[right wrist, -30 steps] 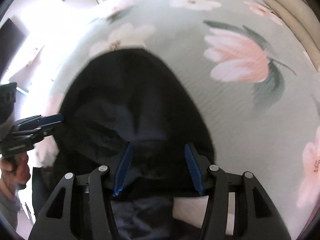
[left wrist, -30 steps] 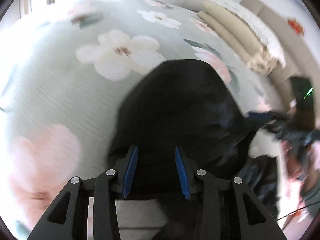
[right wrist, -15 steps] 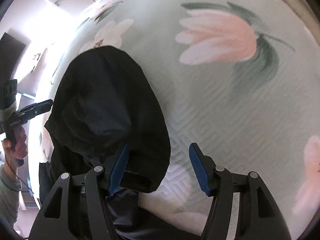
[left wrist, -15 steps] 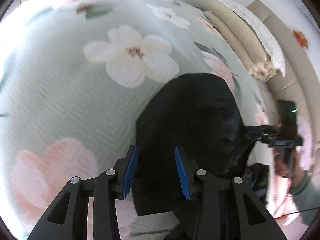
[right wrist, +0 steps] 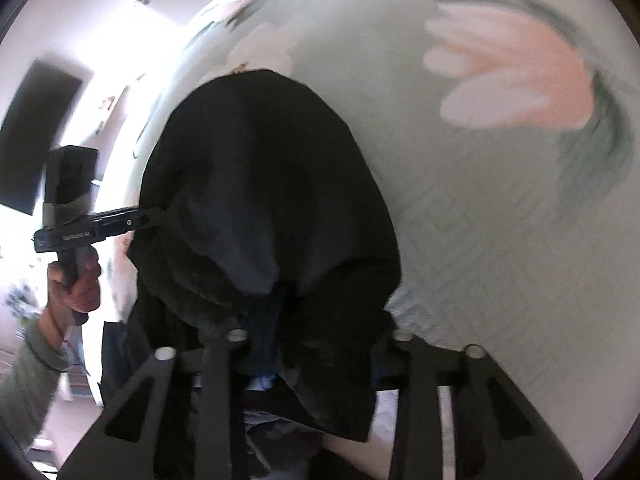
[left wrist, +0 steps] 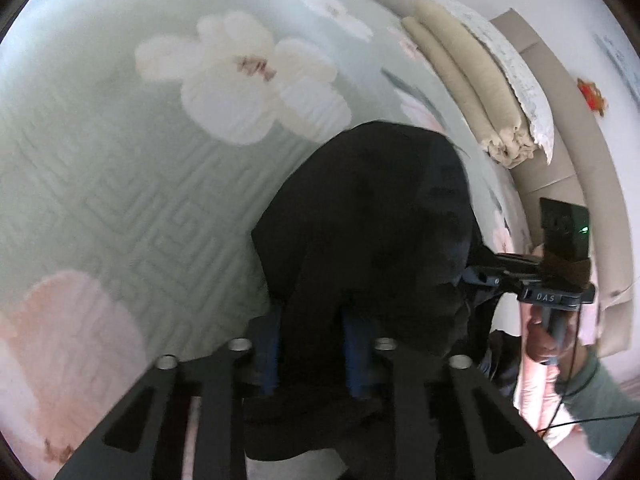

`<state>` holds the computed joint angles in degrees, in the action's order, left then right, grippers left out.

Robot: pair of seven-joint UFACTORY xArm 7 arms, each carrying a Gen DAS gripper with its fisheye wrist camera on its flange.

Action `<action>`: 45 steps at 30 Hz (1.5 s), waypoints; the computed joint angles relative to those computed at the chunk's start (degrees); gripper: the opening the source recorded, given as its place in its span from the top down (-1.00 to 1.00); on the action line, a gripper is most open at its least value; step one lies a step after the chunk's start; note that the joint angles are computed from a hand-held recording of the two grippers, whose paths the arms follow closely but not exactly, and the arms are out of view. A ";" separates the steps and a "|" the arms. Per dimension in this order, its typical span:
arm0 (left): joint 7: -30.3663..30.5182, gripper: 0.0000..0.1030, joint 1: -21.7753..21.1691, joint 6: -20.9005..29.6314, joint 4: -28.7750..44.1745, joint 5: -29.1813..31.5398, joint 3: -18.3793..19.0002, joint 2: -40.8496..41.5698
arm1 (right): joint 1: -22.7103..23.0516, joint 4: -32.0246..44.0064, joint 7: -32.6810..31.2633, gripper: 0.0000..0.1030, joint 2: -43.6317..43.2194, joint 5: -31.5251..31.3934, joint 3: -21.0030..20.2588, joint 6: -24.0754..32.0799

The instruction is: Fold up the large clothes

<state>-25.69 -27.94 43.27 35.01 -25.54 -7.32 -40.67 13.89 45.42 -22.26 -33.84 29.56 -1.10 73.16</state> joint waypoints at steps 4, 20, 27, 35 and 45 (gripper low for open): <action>-6.38 0.75 2.03 4.15 2.42 5.25 -4.74 -7.40 | -0.04 0.08 1.41 0.68 -7.59 -1.98 1.29 -0.51; -19.17 0.76 5.83 41.88 37.14 13.60 -25.86 -21.40 | 4.90 15.74 6.77 0.77 -44.19 -16.19 9.84 20.45; -29.95 0.68 5.62 55.19 33.78 -0.54 -34.35 -27.36 | 3.92 12.28 4.40 0.77 -59.73 -19.66 13.43 39.73; -36.52 0.75 5.67 65.06 36.21 -4.86 -32.87 -31.28 | -1.65 12.66 4.89 0.71 -61.83 -23.54 4.82 56.74; -22.52 0.51 17.72 52.48 46.12 -1.18 -27.97 -26.02 | -7.12 25.01 14.16 -0.01 -46.43 -6.97 0.80 46.45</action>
<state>-48.21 -10.22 95.75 81.13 -26.72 -35.29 -66.69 6.77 70.43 -8.10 -80.27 22.59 -0.30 119.61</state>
